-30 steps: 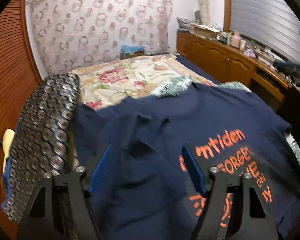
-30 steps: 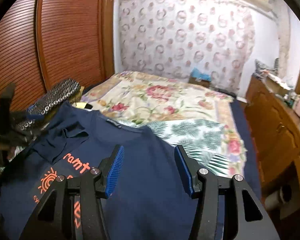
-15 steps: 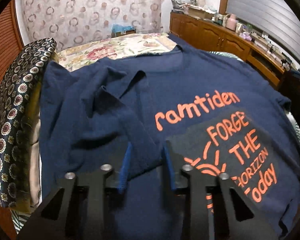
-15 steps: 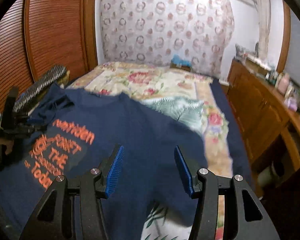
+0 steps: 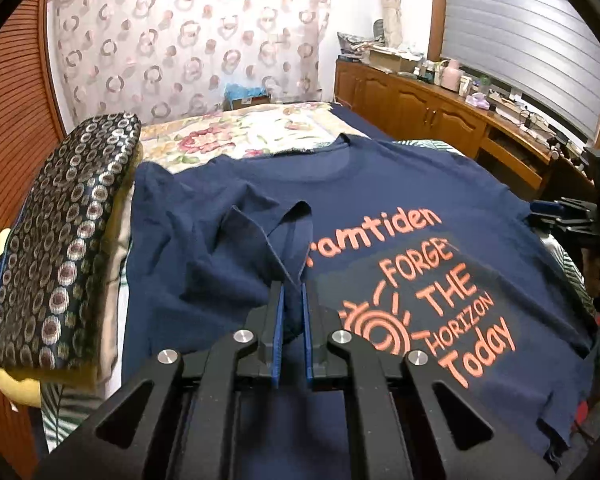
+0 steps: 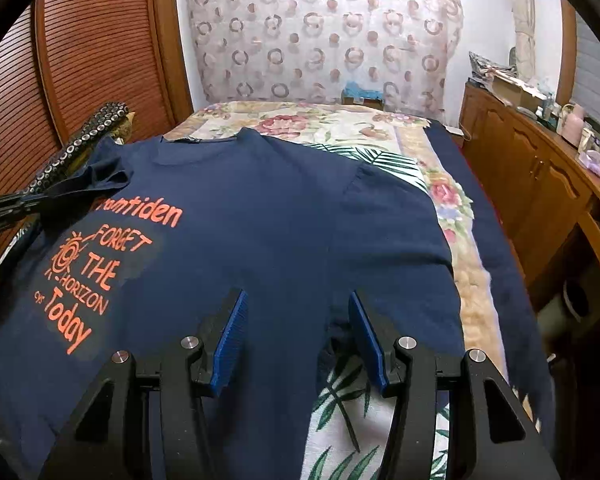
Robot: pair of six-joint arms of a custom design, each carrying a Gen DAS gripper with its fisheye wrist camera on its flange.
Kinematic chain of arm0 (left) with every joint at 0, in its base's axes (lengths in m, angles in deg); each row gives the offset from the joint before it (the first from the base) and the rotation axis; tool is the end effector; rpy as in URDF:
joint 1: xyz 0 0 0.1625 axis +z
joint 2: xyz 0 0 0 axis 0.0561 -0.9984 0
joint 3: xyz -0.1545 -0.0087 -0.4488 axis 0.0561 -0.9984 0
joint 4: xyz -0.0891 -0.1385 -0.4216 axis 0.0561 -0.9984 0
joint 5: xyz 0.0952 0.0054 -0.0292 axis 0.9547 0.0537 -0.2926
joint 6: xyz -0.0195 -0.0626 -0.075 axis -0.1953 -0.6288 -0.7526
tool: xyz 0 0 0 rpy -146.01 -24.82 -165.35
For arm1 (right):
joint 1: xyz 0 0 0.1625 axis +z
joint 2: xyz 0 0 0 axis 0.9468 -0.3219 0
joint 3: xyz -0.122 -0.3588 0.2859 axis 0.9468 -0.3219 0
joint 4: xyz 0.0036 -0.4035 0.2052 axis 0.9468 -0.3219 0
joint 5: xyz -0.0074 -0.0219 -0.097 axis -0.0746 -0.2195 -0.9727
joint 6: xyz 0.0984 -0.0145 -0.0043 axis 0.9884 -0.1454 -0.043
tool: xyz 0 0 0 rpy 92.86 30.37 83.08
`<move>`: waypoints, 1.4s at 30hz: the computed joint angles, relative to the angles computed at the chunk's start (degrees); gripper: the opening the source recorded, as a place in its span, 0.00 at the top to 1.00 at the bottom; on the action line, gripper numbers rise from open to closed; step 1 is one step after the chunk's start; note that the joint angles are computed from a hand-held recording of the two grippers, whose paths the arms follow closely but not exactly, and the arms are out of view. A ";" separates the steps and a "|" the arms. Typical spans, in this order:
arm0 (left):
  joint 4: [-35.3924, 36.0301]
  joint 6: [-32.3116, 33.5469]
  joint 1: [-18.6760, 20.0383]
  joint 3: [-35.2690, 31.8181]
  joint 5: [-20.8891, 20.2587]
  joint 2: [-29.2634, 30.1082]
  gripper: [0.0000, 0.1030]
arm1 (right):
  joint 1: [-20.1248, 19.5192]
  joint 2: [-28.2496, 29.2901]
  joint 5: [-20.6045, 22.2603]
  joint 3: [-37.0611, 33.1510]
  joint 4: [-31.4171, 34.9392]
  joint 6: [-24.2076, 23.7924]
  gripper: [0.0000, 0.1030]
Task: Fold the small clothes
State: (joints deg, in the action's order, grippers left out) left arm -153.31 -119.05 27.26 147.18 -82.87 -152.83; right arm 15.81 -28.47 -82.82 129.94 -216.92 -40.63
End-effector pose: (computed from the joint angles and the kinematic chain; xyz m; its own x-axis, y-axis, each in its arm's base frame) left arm -0.1484 -0.3411 0.1644 -0.7329 0.0105 -0.6802 0.4957 0.6930 -0.5234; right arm 0.1031 -0.4682 0.1656 -0.5635 -0.6105 0.5566 -0.8208 0.4901 -0.2934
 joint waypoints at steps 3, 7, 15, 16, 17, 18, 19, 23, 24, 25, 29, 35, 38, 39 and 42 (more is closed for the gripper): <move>0.63 -1.54 -0.32 0.65 -0.36 -0.64 0.91 | -0.19 0.18 -0.06 -0.19 -0.01 0.56 0.47; 3.31 -4.20 -1.19 1.19 0.14 -2.13 0.79 | -1.74 -1.17 1.24 0.38 0.30 0.06 0.47; 0.75 -4.14 -4.05 2.66 0.98 -2.18 0.37 | -4.50 -3.52 1.97 0.10 0.31 1.50 0.47; 0.15 -4.27 -4.33 2.80 1.09 -1.74 0.24 | -4.73 -3.44 1.61 -0.18 0.05 1.86 0.47; -0.50 -4.35 -4.63 2.88 1.24 -1.25 0.22 | -5.02 -3.45 1.30 -0.36 -0.32 2.34 0.46; -0.57 -4.46 -4.75 2.87 1.17 -1.12 0.22 | -5.05 -3.30 0.84 -0.66 -0.47 2.81 0.46; -1.15 -4.44 -4.88 2.97 1.13 -0.78 0.22 | -5.25 -3.38 0.63 -0.95 -0.23 3.21 0.46; -3.09 -6.46 -5.54 3.42 1.52 0.90 0.22 | -5.94 -3.64 0.61 -2.21 2.21 5.18 0.46; -3.48 -6.57 -5.55 3.44 1.38 1.27 0.22 | -6.05 -3.65 0.59 -2.55 3.02 5.64 0.46; -3.55 -6.79 -5.56 3.40 1.36 1.62 0.22 | -6.15 -3.67 0.53 -2.94 4.02 6.31 0.46; -4.18 -6.99 -5.71 3.35 1.07 3.05 0.22 | -5.49 -3.34 -1.11 -4.11 6.23 7.93 0.46; -3.51 -7.76 -6.13 3.01 1.21 3.77 0.22 | -4.43 -2.96 -2.94 -5.00 7.90 7.65 0.46; -2.76 -8.39 -6.58 3.00 1.42 3.56 0.22 | -4.06 -3.15 -3.21 -5.24 8.44 6.81 0.54; -2.74 -8.48 -6.66 3.02 1.45 3.64 0.22 | -3.86 -2.91 -3.48 -5.19 7.75 6.19 0.56; -1.87 -9.33 -7.23 3.12 1.62 3.52 0.22 | -3.24 -2.23 -4.82 -4.59 4.55 3.67 0.62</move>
